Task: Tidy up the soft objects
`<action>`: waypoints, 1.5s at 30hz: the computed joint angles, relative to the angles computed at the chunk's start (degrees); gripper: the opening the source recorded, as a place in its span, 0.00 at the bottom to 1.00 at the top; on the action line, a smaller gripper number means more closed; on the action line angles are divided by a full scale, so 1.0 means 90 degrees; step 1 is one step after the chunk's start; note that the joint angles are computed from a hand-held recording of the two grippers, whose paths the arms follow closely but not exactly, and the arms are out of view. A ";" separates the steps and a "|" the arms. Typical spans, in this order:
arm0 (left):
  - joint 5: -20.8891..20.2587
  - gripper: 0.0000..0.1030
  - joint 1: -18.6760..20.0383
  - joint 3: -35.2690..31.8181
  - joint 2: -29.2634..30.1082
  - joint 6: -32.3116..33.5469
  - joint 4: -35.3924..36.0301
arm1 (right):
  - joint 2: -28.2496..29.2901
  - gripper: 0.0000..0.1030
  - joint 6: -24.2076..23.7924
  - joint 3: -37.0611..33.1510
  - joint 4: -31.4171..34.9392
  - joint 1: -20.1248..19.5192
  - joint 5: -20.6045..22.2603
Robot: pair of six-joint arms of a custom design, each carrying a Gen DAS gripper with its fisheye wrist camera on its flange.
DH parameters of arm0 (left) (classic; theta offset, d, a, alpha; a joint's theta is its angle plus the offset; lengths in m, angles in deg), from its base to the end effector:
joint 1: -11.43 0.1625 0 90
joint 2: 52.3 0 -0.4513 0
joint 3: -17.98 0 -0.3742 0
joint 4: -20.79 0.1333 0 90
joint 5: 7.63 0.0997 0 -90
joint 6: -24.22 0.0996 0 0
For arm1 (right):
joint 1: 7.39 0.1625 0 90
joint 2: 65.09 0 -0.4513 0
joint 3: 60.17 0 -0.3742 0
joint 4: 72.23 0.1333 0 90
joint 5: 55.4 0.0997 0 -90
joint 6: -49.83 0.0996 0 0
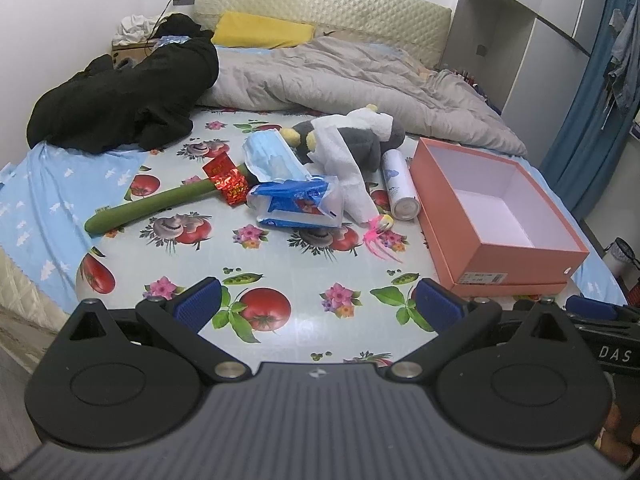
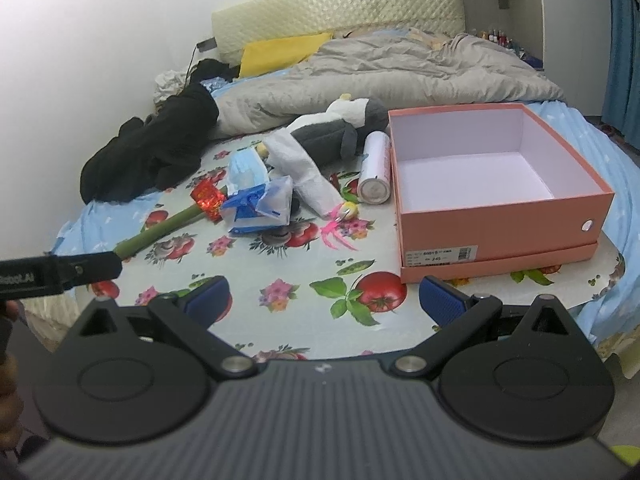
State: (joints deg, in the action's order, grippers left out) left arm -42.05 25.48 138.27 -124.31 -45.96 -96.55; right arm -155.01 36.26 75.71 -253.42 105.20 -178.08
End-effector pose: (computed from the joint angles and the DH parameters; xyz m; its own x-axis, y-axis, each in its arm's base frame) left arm -0.3953 -0.3210 0.2242 -0.8019 -0.0031 -0.5974 0.4472 0.6601 -0.6036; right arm 0.2234 -0.3300 0.3565 -0.8351 -0.1228 0.5362 -0.4799 0.6393 -0.6009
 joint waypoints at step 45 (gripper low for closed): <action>-0.0348 0.93 0.2359 -0.0146 0.1710 0.3650 -0.5215 | 0.2165 0.69 -0.1393 -0.0898 -0.1400 -0.1183 0.1021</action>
